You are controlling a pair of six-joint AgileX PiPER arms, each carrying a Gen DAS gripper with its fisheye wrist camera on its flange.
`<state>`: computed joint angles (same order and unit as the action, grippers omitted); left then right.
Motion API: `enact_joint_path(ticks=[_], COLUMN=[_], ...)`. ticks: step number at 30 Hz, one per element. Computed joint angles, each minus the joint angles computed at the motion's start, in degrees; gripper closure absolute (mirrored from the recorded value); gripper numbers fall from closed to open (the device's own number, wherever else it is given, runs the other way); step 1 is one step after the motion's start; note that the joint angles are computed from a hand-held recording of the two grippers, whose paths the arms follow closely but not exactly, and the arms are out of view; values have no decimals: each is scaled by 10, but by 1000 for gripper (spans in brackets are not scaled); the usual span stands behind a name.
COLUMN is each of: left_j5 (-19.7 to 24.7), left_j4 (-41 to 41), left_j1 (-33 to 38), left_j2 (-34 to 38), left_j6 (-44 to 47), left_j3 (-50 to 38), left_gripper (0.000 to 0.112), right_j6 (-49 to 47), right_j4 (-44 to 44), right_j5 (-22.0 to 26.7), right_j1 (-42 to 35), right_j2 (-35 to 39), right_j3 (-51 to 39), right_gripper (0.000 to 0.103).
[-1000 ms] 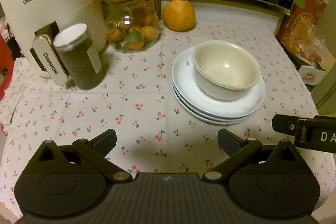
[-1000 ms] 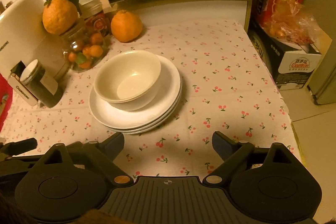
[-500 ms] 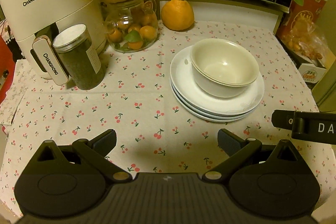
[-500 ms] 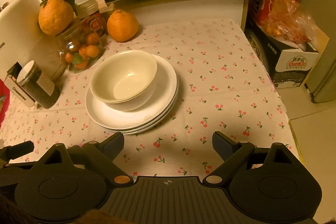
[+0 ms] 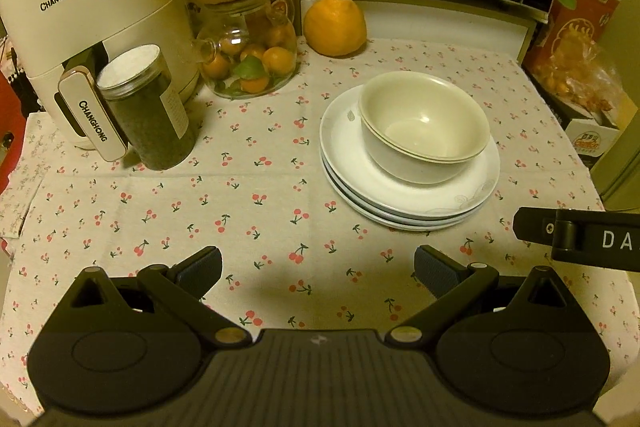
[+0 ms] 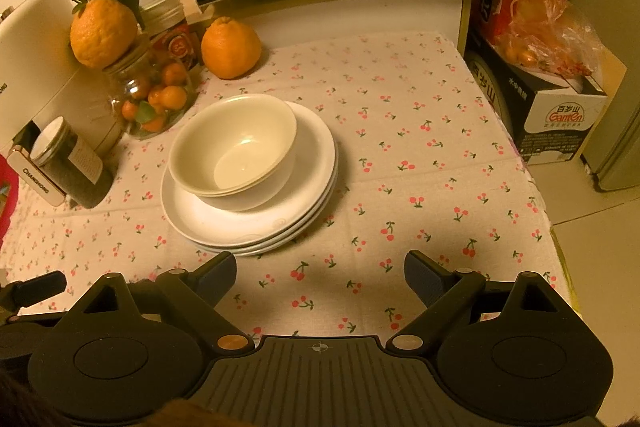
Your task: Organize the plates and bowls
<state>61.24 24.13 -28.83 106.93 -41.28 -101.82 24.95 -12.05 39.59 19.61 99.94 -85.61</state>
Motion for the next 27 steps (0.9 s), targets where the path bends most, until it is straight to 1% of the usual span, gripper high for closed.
enact_joint_path(ticks=[27], left_j5=[3], left_j4=[-8], left_j1=[1], left_j2=[1], left_j6=[11], left_j3=[0], left_gripper=[10], right_j6=[0], right_j4=[1], right_j5=[1], right_j1=[0], right_j2=[2], right_j3=[-2], right_gripper=[10])
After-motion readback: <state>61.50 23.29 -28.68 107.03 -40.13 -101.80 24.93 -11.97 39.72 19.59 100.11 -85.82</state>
